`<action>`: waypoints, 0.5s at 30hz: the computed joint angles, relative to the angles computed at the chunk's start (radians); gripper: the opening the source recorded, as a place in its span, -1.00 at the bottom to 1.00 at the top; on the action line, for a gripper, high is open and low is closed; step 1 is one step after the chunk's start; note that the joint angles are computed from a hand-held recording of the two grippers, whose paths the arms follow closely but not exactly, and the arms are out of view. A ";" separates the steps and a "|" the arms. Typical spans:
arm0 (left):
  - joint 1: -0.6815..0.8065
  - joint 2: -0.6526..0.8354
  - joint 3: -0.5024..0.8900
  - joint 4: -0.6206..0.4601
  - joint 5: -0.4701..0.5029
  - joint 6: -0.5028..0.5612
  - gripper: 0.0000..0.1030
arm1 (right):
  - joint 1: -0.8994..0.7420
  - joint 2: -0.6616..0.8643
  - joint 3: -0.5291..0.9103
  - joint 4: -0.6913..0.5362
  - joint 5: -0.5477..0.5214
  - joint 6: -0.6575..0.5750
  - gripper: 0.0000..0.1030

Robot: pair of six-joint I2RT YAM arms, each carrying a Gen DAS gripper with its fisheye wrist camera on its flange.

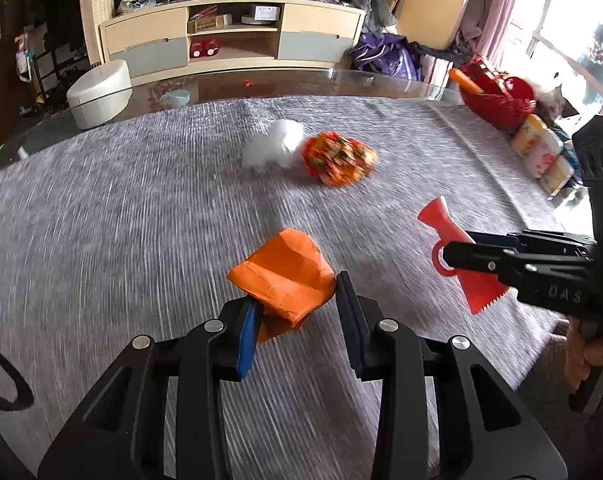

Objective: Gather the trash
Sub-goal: 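Grasp the orange balloon with the left tool while the right grasps the pink cone, then lower the orange balloon and pink cone into the black bin and open both tools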

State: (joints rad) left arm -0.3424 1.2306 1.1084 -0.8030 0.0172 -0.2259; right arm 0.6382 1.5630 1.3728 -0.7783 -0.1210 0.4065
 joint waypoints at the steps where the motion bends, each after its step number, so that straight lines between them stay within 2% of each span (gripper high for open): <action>1: -0.023 -0.035 -0.012 -0.020 -0.015 -0.017 -0.34 | 0.010 -0.043 -0.033 -0.003 0.008 0.011 -0.47; 8: -0.247 -0.250 -0.095 -0.136 -0.139 -0.203 -0.34 | 0.086 -0.262 -0.187 -0.041 0.071 0.077 -0.47; 12: -0.449 -0.335 -0.131 -0.206 -0.265 -0.363 -0.34 | 0.135 -0.359 -0.251 -0.069 0.100 0.118 -0.47; 15: -0.665 -0.364 -0.135 -0.277 -0.387 -0.538 -0.34 | 0.216 -0.429 -0.292 -0.089 0.147 0.182 -0.47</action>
State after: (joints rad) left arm -1.0073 0.8665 0.9731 -1.0801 -0.3697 -0.7635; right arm 0.8543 1.1335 1.0808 -0.8670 0.0258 0.5884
